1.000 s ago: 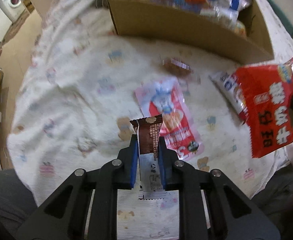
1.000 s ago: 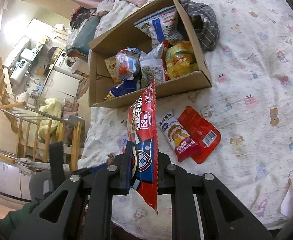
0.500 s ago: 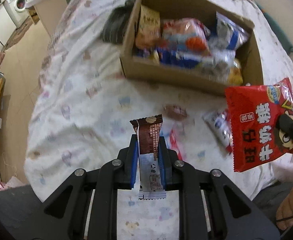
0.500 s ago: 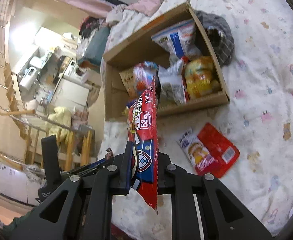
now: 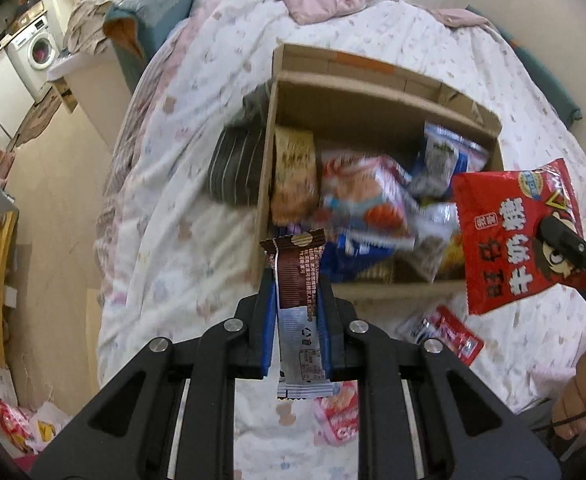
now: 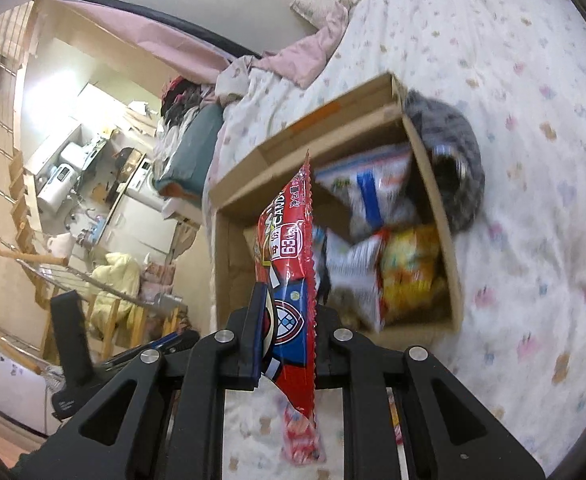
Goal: Organize snacks
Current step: 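Carry both snacks over the box and open both grippers to drop them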
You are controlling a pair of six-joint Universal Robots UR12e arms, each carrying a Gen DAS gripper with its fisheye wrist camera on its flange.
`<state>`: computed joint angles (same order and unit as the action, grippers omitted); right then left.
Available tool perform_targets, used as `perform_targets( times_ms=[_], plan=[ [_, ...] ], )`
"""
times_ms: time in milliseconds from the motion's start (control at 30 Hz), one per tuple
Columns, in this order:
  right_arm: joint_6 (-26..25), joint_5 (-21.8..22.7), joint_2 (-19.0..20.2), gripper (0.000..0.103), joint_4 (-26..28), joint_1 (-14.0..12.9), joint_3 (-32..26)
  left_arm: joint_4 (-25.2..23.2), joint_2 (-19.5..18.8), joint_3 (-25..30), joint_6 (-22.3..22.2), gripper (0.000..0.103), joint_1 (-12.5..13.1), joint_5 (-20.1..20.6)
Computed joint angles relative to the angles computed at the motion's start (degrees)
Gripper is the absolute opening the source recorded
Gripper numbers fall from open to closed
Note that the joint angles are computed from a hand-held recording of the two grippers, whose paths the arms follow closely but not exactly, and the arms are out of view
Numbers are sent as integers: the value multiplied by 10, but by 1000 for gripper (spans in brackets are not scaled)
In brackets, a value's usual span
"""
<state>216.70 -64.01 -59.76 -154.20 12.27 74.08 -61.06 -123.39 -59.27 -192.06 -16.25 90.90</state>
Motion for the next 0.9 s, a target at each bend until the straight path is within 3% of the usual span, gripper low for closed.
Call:
perform_targets(
  times_ms=[133, 367, 500, 600, 800, 900],
  plan=[
    [8, -2, 21, 17, 17, -7, -29, 2, -21, 32, 12, 15, -2, 0],
    [7, 2, 41, 17, 46, -9, -46, 60, -55, 51, 82, 15, -17, 53],
    [18, 29, 52, 17, 61, -9, -53, 40, -68, 69, 84, 15, -16, 24],
    [19, 42, 59, 17, 74, -10, -60, 52, -72, 72, 98, 15, -19, 33],
    [3, 53, 67, 21, 123, -9, -74, 12, -78, 86, 68, 15, -13, 0],
    [-2, 57, 68, 25, 146, -9, -77, 16, -75, 80, 63, 16, -12, -2]
  ],
)
